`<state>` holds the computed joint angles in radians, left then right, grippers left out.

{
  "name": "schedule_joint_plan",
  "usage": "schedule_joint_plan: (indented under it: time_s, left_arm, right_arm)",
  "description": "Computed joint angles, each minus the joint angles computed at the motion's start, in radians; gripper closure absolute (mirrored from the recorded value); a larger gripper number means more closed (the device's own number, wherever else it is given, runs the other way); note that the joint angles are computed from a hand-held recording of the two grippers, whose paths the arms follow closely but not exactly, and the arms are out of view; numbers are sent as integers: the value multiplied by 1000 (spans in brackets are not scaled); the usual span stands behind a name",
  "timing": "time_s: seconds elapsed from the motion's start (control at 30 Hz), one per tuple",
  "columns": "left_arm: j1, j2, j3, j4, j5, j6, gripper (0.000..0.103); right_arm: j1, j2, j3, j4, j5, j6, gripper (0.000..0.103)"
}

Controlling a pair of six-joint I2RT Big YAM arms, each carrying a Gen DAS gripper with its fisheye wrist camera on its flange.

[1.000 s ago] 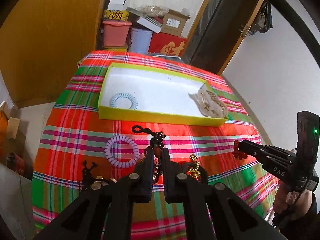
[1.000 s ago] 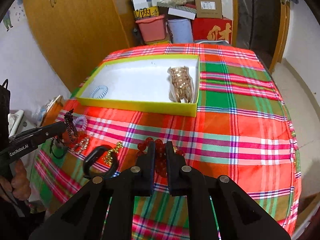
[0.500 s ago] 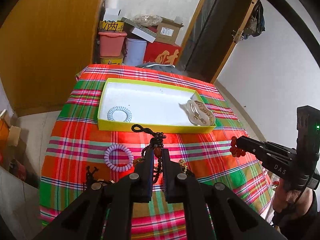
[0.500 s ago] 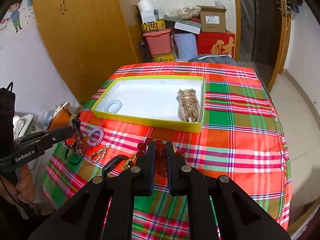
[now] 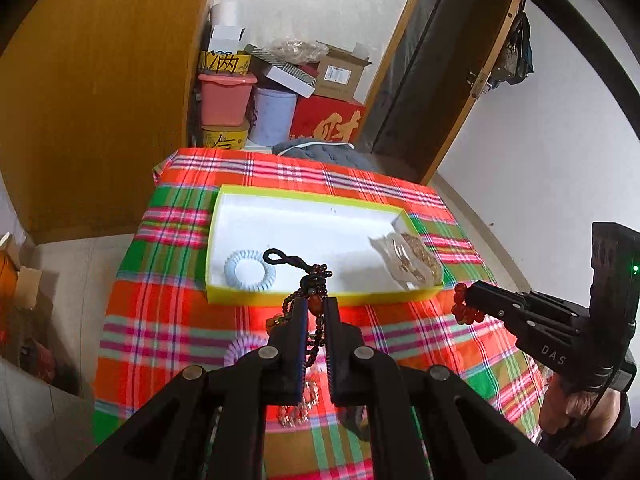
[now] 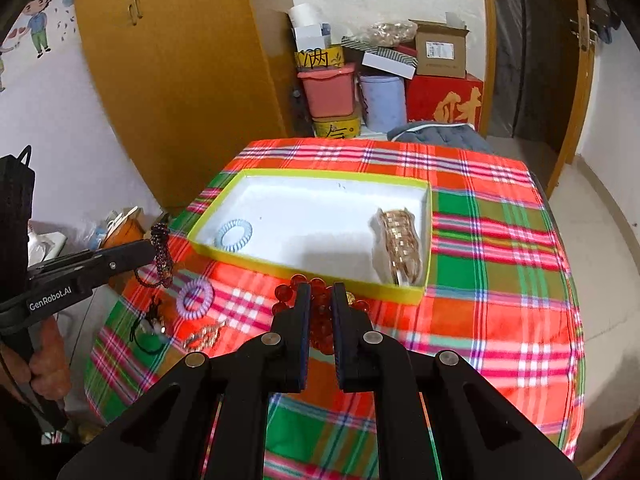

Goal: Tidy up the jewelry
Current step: 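Carry the necklace and red bead bracelet into the white box with both grippers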

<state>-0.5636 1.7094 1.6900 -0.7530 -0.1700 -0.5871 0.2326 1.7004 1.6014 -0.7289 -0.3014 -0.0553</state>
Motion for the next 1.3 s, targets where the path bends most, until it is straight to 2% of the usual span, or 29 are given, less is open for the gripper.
schedule_joint_plan:
  time_s: [0.33,0.7,1.23,1.3]
  left_arm:
    - [55,91,118,-31,10,53,96]
    - [95,211,225,-88,22,87,96]
    - [119,258,230,-114,49,65,95]
    - [119,257,228,-114,47,62,95]
  right_arm:
    - [12,114,143,-17,12,2,93]
    - [14,249,271,-82,48,4,93]
    - [21,308,318,-164,86,-17,93]
    - [22,309,323,-171,94,-22,90]
